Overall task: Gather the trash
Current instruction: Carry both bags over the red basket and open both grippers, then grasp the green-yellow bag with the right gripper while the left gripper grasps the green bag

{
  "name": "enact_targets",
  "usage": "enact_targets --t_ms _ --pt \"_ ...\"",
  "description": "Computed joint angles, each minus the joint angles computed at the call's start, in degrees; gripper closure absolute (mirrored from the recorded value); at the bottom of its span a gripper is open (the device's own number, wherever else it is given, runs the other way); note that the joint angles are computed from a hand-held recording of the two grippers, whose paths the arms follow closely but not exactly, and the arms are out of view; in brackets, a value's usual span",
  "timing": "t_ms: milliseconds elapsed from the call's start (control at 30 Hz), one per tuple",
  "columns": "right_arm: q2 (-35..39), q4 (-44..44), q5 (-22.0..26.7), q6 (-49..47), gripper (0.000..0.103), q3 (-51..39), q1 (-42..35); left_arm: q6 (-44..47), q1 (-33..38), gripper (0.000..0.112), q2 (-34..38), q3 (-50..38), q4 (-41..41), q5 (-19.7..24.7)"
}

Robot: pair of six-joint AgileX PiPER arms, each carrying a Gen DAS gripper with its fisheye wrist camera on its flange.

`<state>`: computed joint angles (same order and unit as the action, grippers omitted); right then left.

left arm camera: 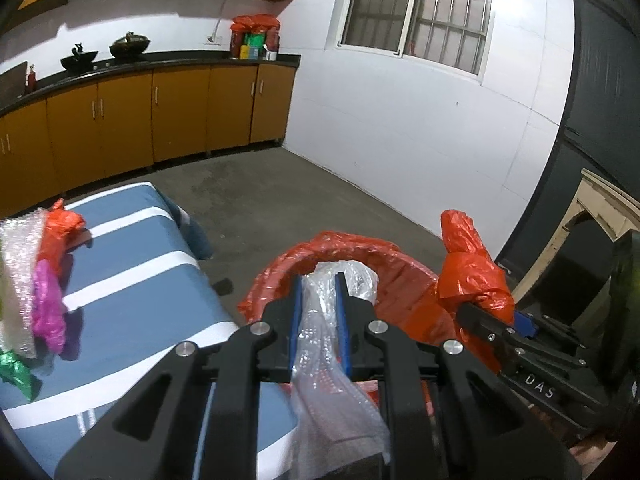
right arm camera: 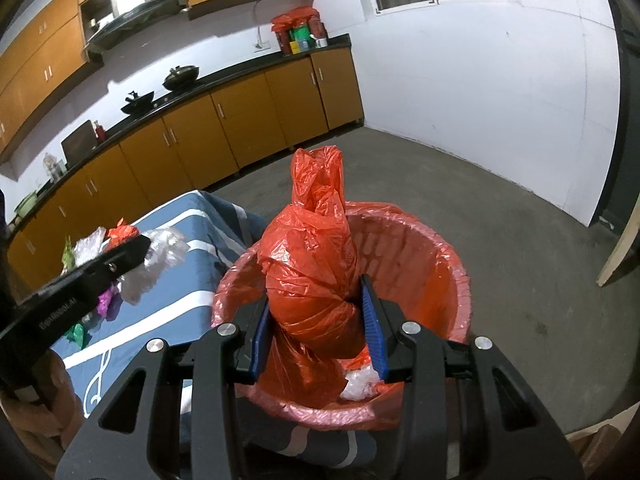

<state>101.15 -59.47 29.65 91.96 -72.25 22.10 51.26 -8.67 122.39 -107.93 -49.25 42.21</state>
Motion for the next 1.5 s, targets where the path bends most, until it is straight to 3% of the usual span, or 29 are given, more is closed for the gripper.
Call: enact_targets --t_ms 533,667,867,967,1133,1333,1500 --pt "-0.59 -0.91 -5.17 2.28 0.061 0.45 -5.53 -9.23 -4.11 0.091 9.24 -12.7 6.56 5.08" --pt "-0.68 -0.29 -7.11 2.62 0.05 0.99 -6.64 -11.25 -4.48 0.085 10.68 -14.15 8.59 5.8" --pt "-0.23 -1.39 -5.25 4.58 0.033 0.21 -5.87 -12.66 -3.51 0.077 11.13 -13.73 10.52 5.41" --pt "0.29 -1.78 0.6 4.33 0.02 -1.32 -3.86 -12.15 -2.64 0.071 8.7 -9.01 11.55 1.2" --pt "3.83 -1.9 15.61 -2.68 0.011 -7.73 1.51 -10.37 -0.77 0.052 2.86 1.37 12.71 -9.17" --pt "5.61 -4.51 16.65 -4.04 0.004 -10.68 4.98 -3.89 3.75 0.044 -3.77 11.93 10.45 -18.6" --pt "10.93 0.97 13.44 -11.98 0.004 -20.26 6.46 -2.85 9.89 0.041 -6.9 16.31 10.25 -23.24"
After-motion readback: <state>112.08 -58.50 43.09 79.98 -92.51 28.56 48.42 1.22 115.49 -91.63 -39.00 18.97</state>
